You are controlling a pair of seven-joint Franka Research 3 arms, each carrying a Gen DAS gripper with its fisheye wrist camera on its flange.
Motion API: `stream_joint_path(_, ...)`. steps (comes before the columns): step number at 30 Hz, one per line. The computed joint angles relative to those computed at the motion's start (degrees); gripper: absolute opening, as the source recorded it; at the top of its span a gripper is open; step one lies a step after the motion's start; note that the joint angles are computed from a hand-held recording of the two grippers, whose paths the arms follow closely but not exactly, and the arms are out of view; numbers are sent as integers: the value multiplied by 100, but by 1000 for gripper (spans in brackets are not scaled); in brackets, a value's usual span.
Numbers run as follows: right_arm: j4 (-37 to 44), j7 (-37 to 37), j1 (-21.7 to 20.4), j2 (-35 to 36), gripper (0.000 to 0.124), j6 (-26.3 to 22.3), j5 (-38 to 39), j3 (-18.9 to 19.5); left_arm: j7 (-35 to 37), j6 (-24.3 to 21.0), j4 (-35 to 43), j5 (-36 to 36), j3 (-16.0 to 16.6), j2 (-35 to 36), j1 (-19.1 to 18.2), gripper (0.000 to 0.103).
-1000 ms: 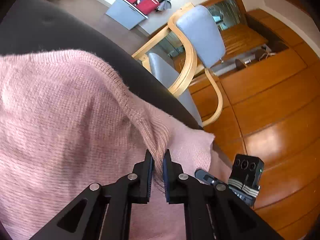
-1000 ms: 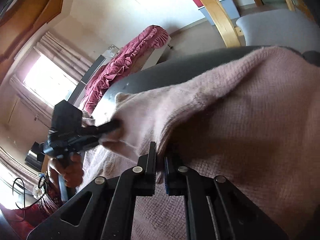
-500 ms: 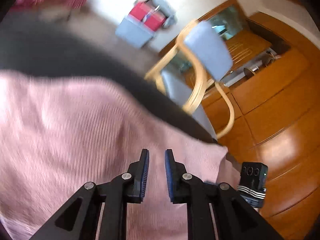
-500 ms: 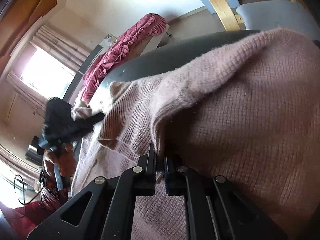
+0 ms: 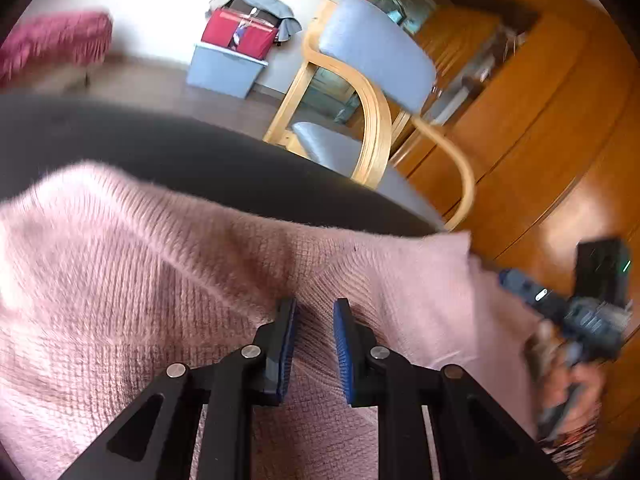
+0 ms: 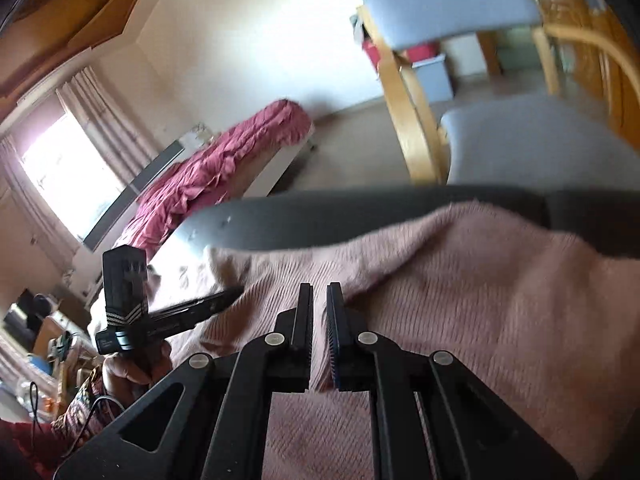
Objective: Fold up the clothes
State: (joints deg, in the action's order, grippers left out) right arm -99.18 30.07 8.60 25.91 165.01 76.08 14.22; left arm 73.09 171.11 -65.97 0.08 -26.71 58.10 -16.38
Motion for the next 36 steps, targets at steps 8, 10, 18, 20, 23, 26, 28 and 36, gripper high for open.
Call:
stream_joint_path(8, 775, 2541, 1393, 706, 8, -34, -3570, -1196, -43, 672, -861, 36, -450, -194, 459, 13)
stream_joint_path(10, 1150, 3404, 2004, 1051, 8, -203, -4616, -1907, -133, 600, -699, 125, -408, -111, 407, 13)
stream_joint_path(18, 233, 4060, 1889, 708, 7, 226, -5447, -1981, -293, 570, -763, 209, -560, -66, 614, 2)
stream_joint_path(20, -59, 4016, 1634, 521, 7, 339, -5429, -1735, -244, 614, -802, 213, -697, -27, 715, 2)
stream_joint_path(23, -53, 4262, 1619, 382, 7, 259, -5698, -1660, -132, 712, -824, 236, -957, 80, 879, 2)
stream_joint_path(26, 131, 3774, 1058, 411, 7, 376, -5522, -781, -132, 691, -685, 267, -1000, 187, 853, 2)
stream_joint_path(28, 525, 3483, 949, 611, 7, 111, -5457, -464, -73, 800, -869, 287, -1133, 162, 1006, 2)
stream_joint_path(36, 974, 3914, 1580, 1086, 8, -308, -6362, -917, -142, 998, -1135, 452, -1545, 245, 1398, 2)
